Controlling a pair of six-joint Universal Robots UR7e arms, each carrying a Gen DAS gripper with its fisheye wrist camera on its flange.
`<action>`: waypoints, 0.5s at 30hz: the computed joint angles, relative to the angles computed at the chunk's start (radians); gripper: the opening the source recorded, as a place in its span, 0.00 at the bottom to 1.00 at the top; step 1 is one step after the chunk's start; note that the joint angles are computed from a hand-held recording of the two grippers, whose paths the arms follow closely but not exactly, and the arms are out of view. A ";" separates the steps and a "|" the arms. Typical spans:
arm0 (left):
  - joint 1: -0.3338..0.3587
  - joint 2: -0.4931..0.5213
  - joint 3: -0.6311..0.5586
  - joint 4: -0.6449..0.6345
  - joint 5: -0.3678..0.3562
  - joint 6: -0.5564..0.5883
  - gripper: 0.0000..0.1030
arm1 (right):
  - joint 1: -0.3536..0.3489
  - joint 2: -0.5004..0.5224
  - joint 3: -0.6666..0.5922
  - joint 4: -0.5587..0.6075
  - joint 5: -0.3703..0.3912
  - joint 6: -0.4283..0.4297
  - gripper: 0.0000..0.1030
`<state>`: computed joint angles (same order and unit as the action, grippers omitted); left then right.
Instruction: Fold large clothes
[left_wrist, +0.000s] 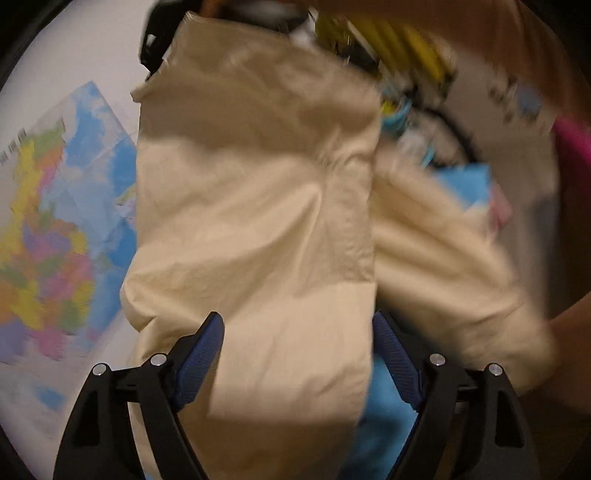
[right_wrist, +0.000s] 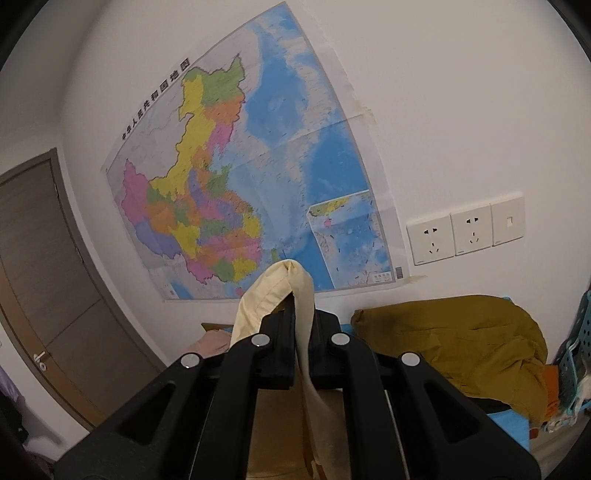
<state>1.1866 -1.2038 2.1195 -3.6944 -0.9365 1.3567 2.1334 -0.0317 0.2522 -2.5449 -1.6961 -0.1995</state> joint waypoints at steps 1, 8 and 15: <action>0.005 0.033 -0.012 -0.074 0.019 0.040 0.72 | 0.001 -0.021 0.039 -0.018 -0.003 -0.003 0.04; 0.092 -0.062 -0.125 0.104 -0.041 -0.277 0.04 | -0.001 -0.188 0.348 -0.169 -0.001 -0.036 0.05; 0.177 -0.217 -0.284 0.321 -0.307 -0.696 0.03 | 0.010 -0.336 0.604 -0.307 -0.005 -0.122 0.05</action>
